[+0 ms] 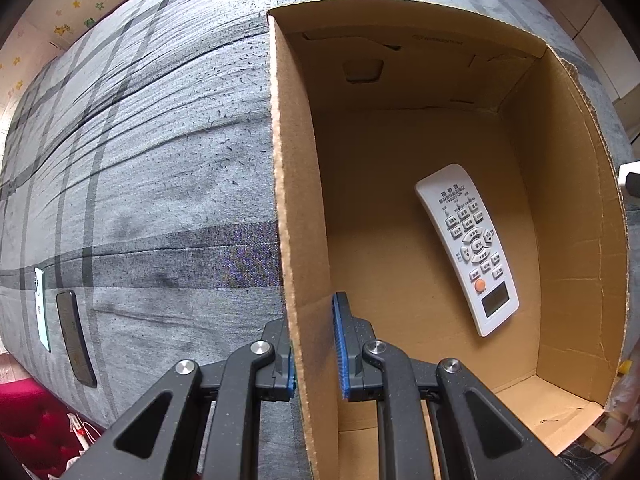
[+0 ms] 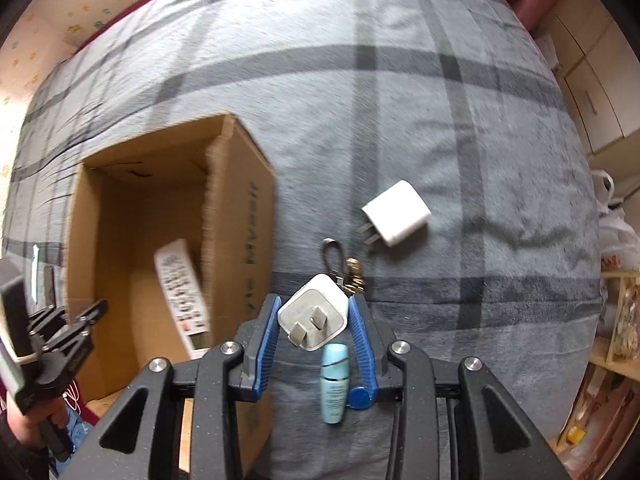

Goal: Organize rigid objects
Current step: 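Carry the small white charger over the box with the right gripper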

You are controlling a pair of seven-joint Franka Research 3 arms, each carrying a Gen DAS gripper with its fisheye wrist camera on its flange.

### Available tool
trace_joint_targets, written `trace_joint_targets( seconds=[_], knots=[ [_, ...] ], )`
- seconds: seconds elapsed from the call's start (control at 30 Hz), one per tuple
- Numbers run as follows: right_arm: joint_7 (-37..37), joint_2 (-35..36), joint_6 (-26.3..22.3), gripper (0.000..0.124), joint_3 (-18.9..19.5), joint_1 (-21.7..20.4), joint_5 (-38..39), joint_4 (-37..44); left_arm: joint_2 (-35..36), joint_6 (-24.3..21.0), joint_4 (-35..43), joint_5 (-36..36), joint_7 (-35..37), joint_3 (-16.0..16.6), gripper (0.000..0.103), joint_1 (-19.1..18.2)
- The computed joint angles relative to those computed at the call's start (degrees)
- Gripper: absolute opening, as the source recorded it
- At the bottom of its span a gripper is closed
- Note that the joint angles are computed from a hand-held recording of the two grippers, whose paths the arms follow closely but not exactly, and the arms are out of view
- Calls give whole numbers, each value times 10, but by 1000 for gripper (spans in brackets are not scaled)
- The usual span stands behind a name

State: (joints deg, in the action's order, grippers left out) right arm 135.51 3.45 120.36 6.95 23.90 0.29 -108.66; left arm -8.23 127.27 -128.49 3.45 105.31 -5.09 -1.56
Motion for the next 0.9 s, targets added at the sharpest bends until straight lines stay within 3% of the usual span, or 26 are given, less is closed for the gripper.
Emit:
trace_joint_targets(
  seconds=[0.4,0.9],
  knots=[
    [-54,60,3,37,6,23,13,97,-2,3,-2,-10,9,2,16,2],
    [-115,204,-35,37,-9,66,19,258,-3,0,0,-16,13,4,16,4]
  ],
)
